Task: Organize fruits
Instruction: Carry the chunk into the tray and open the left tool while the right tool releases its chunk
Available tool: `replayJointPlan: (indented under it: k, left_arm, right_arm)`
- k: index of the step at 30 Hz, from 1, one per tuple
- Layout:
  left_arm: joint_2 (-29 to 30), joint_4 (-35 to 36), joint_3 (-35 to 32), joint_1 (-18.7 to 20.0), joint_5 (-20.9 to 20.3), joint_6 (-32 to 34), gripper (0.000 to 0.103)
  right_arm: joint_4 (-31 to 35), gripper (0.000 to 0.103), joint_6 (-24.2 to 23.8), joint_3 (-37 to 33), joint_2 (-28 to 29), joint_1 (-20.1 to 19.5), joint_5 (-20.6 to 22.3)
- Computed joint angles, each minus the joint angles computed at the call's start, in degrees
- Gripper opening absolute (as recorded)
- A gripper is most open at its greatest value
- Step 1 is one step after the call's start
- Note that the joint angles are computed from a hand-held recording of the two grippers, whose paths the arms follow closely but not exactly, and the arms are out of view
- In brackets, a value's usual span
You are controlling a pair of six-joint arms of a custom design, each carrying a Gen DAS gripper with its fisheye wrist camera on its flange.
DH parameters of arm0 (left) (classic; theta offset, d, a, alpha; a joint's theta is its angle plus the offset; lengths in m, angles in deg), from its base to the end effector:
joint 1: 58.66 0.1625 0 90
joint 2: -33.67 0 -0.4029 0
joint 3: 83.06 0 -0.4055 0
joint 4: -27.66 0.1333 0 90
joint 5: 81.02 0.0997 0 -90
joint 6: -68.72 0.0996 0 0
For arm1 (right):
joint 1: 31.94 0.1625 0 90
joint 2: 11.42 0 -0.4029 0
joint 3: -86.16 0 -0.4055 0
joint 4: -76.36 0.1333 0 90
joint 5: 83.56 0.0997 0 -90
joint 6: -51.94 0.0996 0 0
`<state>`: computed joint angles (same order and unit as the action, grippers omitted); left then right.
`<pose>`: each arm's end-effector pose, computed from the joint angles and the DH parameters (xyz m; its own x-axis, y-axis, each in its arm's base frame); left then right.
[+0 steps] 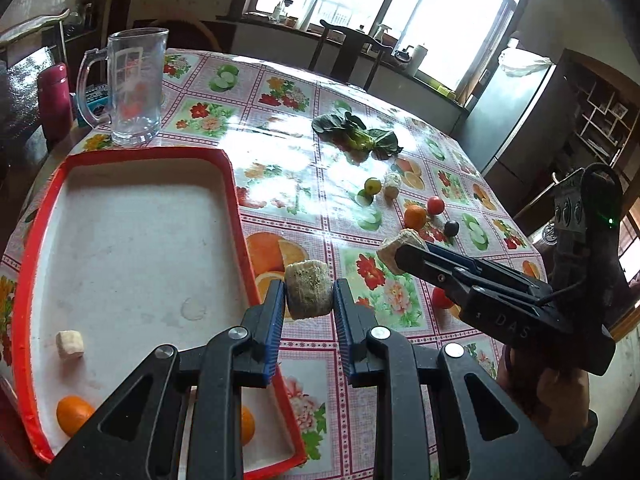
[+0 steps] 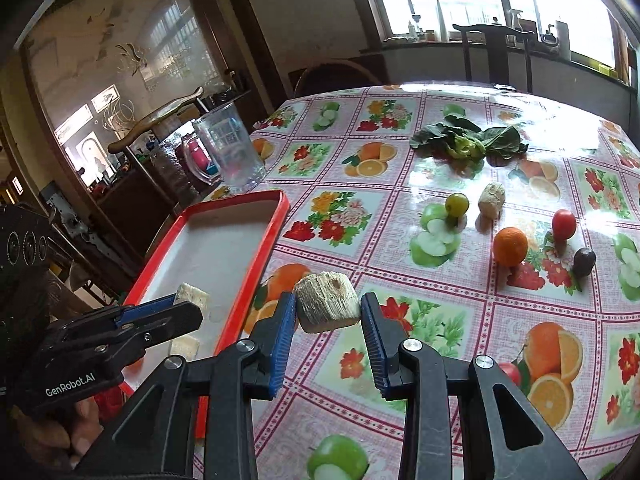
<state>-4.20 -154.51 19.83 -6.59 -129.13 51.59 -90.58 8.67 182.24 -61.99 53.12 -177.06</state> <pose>-0.2185 -0.6054 0.0218 -0.9012 0.0009 -0.4334 0.2946 0.7347 -0.6111 0.0685 -0.6854 0.1516 -0.7724 -0.4970 0.3954 -0.6262 0.6996 -0.3440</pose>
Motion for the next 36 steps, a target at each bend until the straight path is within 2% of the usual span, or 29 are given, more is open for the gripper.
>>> replayJointPlan:
  k: [13, 25, 36]
  left_arm:
    - [-4.06, -4.19, 7.07, -0.72, 4.21, -1.83, 0.022]
    - [-7.23, -6.24, 12.24, 0.06, 6.43, -4.31, 0.022]
    - [-8.49, -7.01, 13.80, 1.09, 7.63, -4.86, 0.022]
  right_arm:
    - [-0.89, 0.034, -0.61, 5.15, -0.63, 1.99, 0.71]
    - [-0.99, 0.034, -1.32, 6.14, 1.03, 3.86, 0.14]
    - [-0.52, 0.034, -1.32, 5.58, 2.36, 4.67, 0.04]
